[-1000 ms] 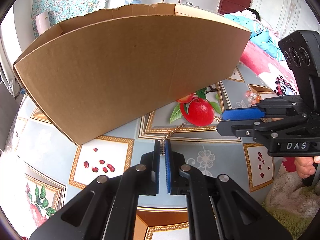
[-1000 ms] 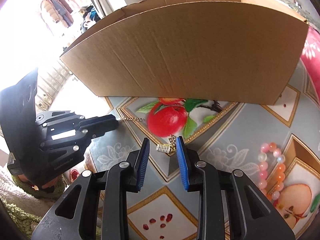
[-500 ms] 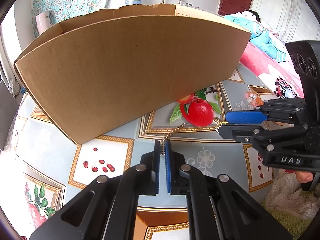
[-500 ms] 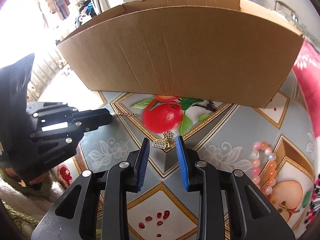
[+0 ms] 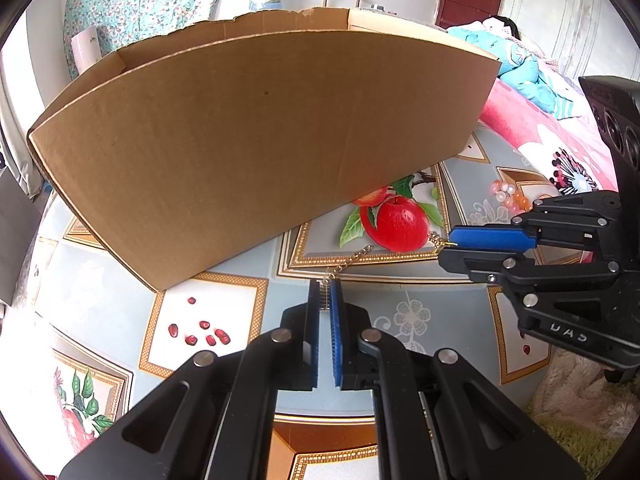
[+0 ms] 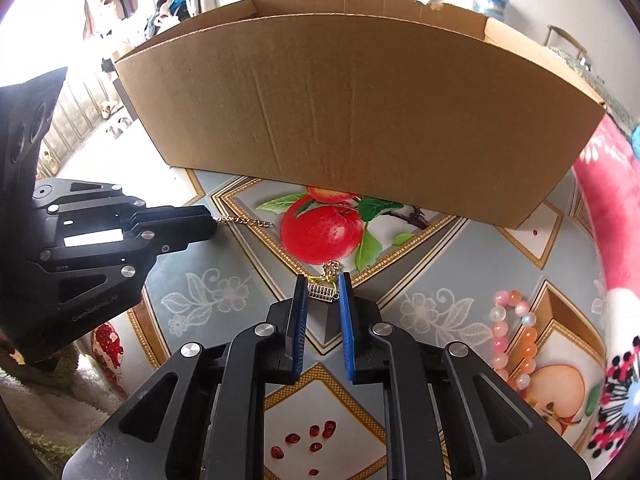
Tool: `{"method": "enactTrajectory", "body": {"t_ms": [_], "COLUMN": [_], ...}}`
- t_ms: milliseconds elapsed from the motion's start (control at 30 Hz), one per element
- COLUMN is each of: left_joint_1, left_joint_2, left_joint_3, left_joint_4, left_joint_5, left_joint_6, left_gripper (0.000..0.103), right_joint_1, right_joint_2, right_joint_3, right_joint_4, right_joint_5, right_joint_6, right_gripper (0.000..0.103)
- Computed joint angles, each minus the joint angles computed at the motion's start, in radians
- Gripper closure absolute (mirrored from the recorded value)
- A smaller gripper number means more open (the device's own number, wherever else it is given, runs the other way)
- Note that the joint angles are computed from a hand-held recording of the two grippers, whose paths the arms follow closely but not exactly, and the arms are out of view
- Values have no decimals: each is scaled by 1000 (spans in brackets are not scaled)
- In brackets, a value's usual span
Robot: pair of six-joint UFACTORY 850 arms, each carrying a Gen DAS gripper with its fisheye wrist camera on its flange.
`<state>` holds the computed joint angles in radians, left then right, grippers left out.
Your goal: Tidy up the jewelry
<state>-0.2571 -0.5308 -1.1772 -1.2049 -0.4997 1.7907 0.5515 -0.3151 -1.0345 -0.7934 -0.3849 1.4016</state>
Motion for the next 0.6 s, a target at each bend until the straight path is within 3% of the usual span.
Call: {"method": "enactTrajectory", "body": {"t_ms": [600], "left_joint_1": [15], "left_joint_2": [28], "left_joint_3": [15], "left_joint_4": [-26], "left_joint_5": [-68], "left_joint_6": [58], "left_gripper": [99], "right_joint_1": [-2], "right_joint_2": [160], "right_joint_3": [111], "right_joint_4": [-164], "right_joint_5": [0], "right_joint_6": [159], "right_gripper": [90]}}
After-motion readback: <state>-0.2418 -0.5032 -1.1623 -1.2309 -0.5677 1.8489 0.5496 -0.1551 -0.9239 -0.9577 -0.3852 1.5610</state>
